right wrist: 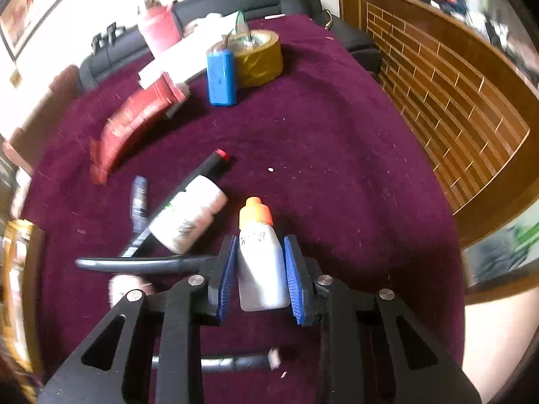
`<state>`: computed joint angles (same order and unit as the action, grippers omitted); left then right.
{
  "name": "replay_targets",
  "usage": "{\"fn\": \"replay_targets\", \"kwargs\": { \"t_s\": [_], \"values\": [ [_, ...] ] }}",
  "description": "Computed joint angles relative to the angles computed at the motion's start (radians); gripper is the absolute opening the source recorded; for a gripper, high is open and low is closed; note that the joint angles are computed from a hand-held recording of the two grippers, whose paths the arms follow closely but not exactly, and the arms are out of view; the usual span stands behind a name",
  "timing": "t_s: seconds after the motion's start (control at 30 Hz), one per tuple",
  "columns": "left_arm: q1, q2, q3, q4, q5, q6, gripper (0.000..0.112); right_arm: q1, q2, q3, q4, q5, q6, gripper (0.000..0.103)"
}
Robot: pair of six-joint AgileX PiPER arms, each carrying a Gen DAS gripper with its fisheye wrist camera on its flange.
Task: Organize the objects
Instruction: 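Grasp the white bottle with orange cap with the right gripper, then carry the pen and bottle over the tray and open both grippers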
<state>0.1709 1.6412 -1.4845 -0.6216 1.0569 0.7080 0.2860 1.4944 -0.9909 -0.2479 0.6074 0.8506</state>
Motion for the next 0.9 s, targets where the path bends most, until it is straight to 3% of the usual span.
{"fn": "replay_targets", "kwargs": {
  "t_s": [0.17, 0.3, 0.4, 0.67, 0.9],
  "values": [
    [0.121, -0.005, 0.005, -0.024, 0.006, 0.024, 0.005, -0.010, -0.115, 0.036, 0.295, -0.074, -0.211, 0.026],
    [0.165, 0.008, 0.026, -0.010, -0.011, 0.019, 0.006, 0.082, -0.089, -0.020, 0.461, -0.113, -0.325, 0.026],
    [0.168, 0.022, 0.049, 0.023, -0.044, 0.010, 0.006, 0.178, 0.002, -0.118, 0.550, -0.126, -0.384, 0.026],
    [0.202, 0.047, 0.089, 0.057, -0.018, 0.033, 0.006, 0.365, 0.323, -0.444, 0.841, -0.114, -0.578, 0.026],
    [0.233, 0.062, 0.123, 0.084, -0.016, 0.062, 0.006, 0.470, 0.616, -0.818, 0.815, 0.011, -0.493, 0.026]
  ]
}}
